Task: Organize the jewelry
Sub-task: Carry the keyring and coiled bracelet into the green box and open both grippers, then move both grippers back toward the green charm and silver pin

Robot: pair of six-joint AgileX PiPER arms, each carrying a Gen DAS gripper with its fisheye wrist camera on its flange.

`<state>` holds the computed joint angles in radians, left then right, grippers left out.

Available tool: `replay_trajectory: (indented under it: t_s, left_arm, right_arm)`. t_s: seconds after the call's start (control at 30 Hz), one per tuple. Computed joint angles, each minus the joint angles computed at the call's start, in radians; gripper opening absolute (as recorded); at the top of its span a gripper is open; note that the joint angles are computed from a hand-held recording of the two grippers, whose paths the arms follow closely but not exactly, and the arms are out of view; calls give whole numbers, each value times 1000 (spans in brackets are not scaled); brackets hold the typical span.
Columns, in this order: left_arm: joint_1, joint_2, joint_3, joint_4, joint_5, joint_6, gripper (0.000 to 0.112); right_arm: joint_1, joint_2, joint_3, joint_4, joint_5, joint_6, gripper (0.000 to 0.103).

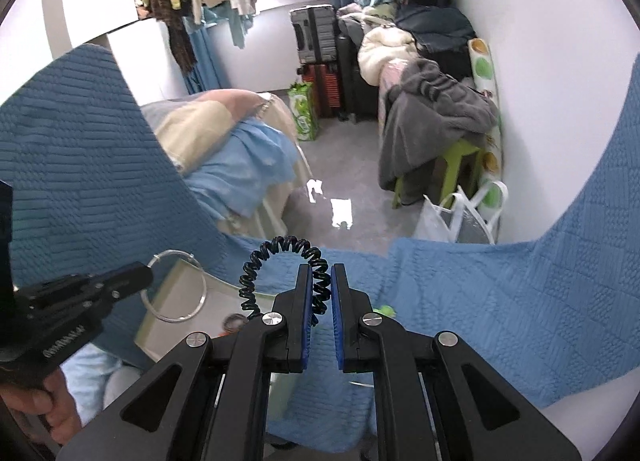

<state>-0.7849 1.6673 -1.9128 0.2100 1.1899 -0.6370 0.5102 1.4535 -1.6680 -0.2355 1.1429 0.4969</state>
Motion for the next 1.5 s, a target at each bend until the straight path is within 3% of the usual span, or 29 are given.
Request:
replay_trajectory:
  t_s: [0.17,0.47,0.73,0.87,0.93,1.0,1.03,1.27,1.5]
  left_arm:
    - [59,-44,101,-32,-36,45,2]
    - [147,-124,420,-138,-185,103,2]
    - [170,-146,593,-201,-271,97,2]
    - [170,-148,600,-222,-275,91,2]
    - [171,-146,584,-223,-264,82,8]
    - [167,-137,552,-207,-249,55,45]
    - [156,-145,551,-182,-261,27,49]
    - [43,-123,444,-81,-275,-108,49]
    - [-75,-21,335,-67,-311,-167,49]
  right_arm:
    - [75,52,-20,-33,-6,65,8]
    - [170,128,168,10,-137,172,8]
    - [198,149,307,76,-232,171,8]
    - [172,133,325,134,-252,115,14]
    - [158,110,329,158,-265,80,27]
    - [155,91,324,154,-263,64,27]
    - [153,80,321,149,-263,58,27]
    - [46,-51,349,164,-257,-37,27]
    - [-190,-159,434,281,-277,-262,27]
